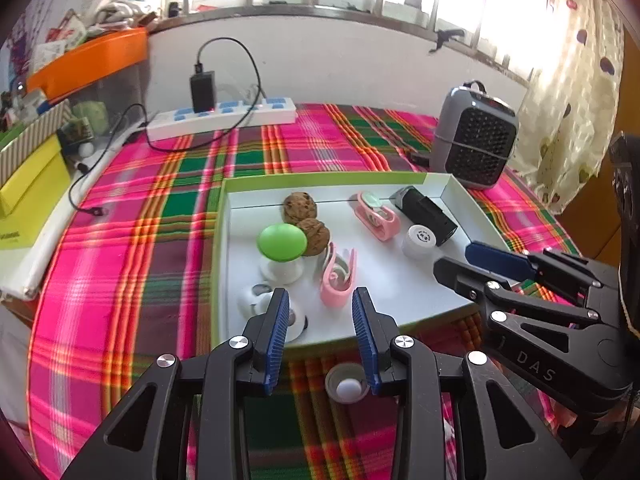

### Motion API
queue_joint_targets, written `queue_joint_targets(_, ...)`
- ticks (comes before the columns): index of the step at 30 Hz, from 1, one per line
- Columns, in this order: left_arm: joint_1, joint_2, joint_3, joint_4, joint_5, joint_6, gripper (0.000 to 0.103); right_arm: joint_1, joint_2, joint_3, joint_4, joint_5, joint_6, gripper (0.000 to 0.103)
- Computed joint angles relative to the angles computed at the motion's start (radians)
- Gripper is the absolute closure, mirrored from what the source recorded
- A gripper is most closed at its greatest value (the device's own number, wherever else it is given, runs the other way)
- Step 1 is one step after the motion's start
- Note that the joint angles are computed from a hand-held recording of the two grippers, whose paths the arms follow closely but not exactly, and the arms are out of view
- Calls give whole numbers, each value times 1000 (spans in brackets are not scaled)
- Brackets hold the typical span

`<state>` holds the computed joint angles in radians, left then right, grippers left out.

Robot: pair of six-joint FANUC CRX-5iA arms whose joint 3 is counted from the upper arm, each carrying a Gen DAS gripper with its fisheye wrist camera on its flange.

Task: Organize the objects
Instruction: 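Withdraw both grippers from the tray toward the white knob toy and USB cable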

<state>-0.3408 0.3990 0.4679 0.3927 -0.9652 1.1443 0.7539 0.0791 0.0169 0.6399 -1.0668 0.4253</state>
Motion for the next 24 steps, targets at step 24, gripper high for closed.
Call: queue_joint_targets(24, 111, -155, -239, 52, 41, -32, 72, 126, -11, -30, -48, 0, -2, 67)
